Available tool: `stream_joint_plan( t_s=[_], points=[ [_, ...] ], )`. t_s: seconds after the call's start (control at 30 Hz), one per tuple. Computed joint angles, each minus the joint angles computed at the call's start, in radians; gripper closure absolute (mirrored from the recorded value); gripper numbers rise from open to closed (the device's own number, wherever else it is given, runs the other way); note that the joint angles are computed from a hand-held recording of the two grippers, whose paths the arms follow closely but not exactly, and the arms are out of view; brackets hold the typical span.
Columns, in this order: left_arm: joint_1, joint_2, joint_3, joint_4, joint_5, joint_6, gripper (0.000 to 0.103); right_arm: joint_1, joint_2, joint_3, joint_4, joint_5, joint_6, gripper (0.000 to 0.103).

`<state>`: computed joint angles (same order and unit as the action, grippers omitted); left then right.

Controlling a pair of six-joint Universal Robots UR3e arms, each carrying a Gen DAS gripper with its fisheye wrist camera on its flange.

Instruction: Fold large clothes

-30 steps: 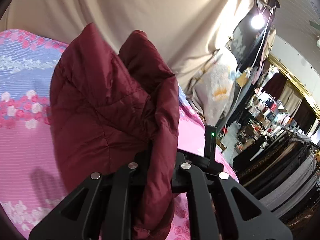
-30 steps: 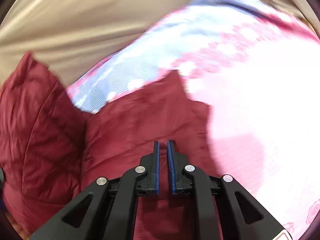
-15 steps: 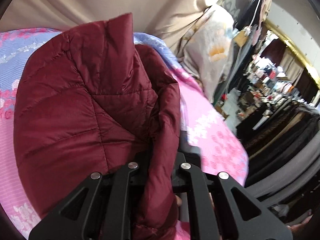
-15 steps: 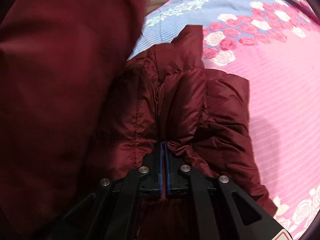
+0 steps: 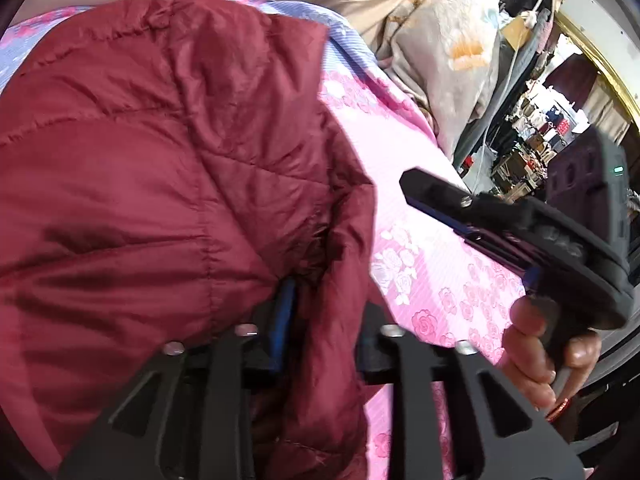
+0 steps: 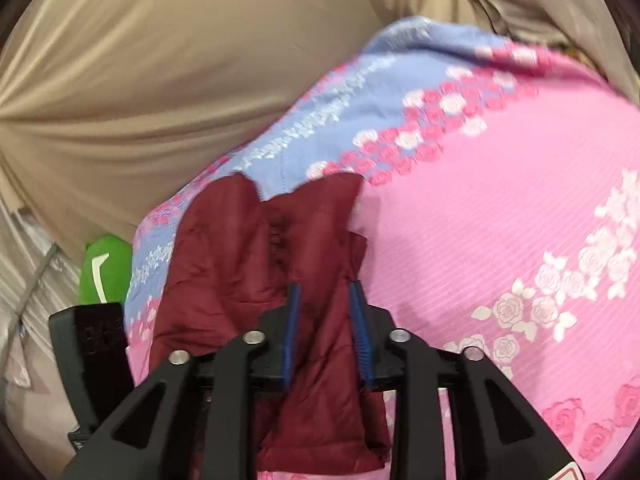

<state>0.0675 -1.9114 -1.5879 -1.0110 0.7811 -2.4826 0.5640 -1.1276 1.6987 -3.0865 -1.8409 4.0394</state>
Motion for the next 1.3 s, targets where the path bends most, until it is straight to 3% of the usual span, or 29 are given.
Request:
stream_joint_plan(
  t_s=[0.1, 0.2, 0.3, 0.43, 0.57, 0.67, 0.7, 0.73, 0.8, 0.87, 0.97, 1.07, 1.17, 1.23, 1.3],
  points=[
    [0.065, 0.09, -0.028, -0.144, -0.066, 0.079, 0.033, 0.052, -0.033, -0.062, 0.089, -0.068, -0.06, 0.055],
    [0.246, 0.263, -0.084, -0.376, -0.195, 0.259, 0.021, 0.092, -0.031, -0.132, 0.152, -0.14, -0.125, 0.045],
    [0.457, 0.375, -0.107, -0.613, -0.283, 0.427, 0.01, 0.131, -0.04, -0.148, 0.149, -0.148, -0.173, 0.036],
    [0.653, 0.406, -0.149, -0.681, -0.219, 0.474, 0.01, 0.194, 0.007, -0.199, 0.151, -0.093, -0.205, 0.03],
    [0.736, 0.378, -0.211, -0.725, -0.109, 0.506, 0.01, 0.256, 0.101, -0.301, 0.202, -0.065, -0.178, 0.029],
    [0.721, 0.325, -0.257, -0.718, -0.062, 0.467, 0.01, 0.267, 0.167, -0.365, 0.224, -0.055, -0.141, 0.03],
    [0.718, 0.295, -0.244, -0.758, -0.049, 0.484, 0.01, 0.277, 0.191, -0.405, 0.27, -0.111, -0.121, 0.045],
    [0.703, 0.282, -0.243, -0.77, -0.044, 0.478, 0.01, 0.282, 0.196, -0.416, 0.295, -0.154, -0.104, 0.069],
    [0.673, 0.295, -0.269, -0.759, -0.052, 0.48, 0.01, 0.264, 0.153, -0.316, 0.209, -0.157, -0.047, 0.087],
    [0.643, 0.315, -0.28, -0.735, -0.065, 0.48, 0.01, 0.24, 0.09, -0.153, 0.062, -0.129, 0.016, 0.093],
    [0.587, 0.335, -0.322, -0.597, -0.067, 0.404, 0.01, 0.204, 0.057, 0.026, -0.07, -0.074, 0.119, 0.094],
    [0.508, 0.3, -0.398, -0.296, 0.009, 0.223, 0.01, 0.156, 0.101, 0.137, -0.192, 0.034, 0.215, 0.094],
    [0.474, 0.343, -0.476, -0.127, 0.041, 0.196, 0.01, 0.144, 0.161, 0.145, -0.246, 0.077, 0.247, 0.095],
    [0.456, 0.371, -0.512, -0.036, 0.068, 0.161, 0.01, 0.136, 0.149, 0.159, -0.249, 0.101, 0.236, 0.093],
    [0.464, 0.405, -0.506, -0.064, 0.071, 0.166, 0.01, 0.143, 0.101, 0.16, -0.186, 0.088, 0.209, 0.087]
  ],
)
